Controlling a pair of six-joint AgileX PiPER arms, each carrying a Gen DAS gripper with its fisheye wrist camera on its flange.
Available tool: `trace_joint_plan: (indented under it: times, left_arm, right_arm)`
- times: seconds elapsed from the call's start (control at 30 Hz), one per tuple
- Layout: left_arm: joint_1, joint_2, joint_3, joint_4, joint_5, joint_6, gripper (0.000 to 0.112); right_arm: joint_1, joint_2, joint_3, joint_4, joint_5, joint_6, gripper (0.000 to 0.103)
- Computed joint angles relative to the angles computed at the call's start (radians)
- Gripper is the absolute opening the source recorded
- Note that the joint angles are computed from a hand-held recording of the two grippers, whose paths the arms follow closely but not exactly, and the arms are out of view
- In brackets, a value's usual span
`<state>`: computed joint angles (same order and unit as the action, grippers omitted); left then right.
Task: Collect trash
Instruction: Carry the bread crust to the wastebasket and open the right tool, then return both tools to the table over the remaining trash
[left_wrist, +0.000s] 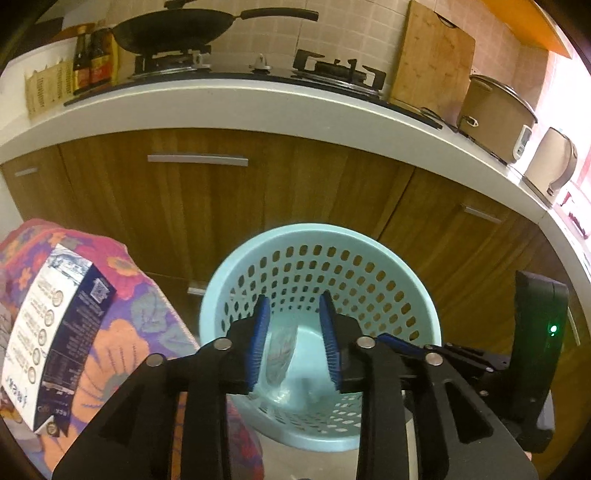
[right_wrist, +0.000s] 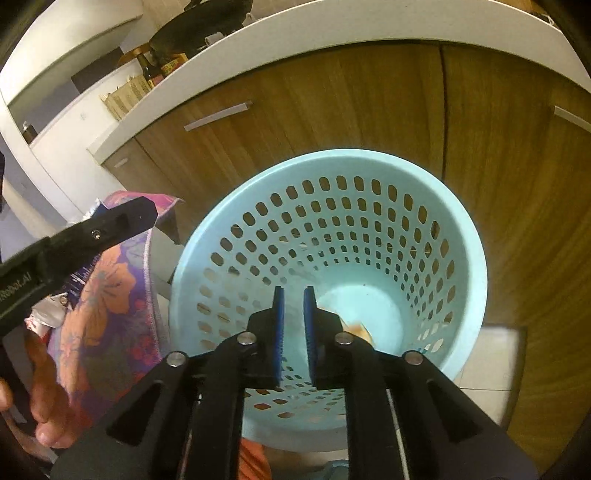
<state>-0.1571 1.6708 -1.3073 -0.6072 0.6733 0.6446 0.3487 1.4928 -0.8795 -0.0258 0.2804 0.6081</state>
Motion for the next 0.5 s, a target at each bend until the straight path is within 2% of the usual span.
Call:
trace_joint_plan:
  times: [0.03,0.07,0.1,0.23,0.37,0.5]
  left_arm:
    - [0.003,-0.002,-0.003,-0.003,0.001,0.0,0.032]
    - [0.012,-0.012,0.005,-0.015,-0.001,0.012,0.034]
    - [0.015,-0.018,0.003,-0.015,0.001,0.01,0.036]
    - [0.043,-0.076,0.037,-0.043,-0.002,0.044,0.039]
    - [0.068,-0.176,0.107,-0.059,-0.036,0.088,0.051]
    - [0.153,-0.265,0.137,-0.128,0.015,0.144,0.054]
  right_arm:
    - [-0.006,-0.006,0.01,0.031,-0.012,-0.03,0.015]
    - [-0.006,-0.01,0.012,0.024,-0.015,-0.02,0.022]
    - [0.001,-0.021,0.018,-0.024,-0.014,0.029,0.027]
    - [0.054,-0.055,0.008,-0.253,0.027,0.263,0.028]
    - [0.143,-0.083,-0.036,-0.476,0.109,0.479,0.028]
    - [0.272,-0.092,-0.106,-0.662,0.228,0.64,0.028]
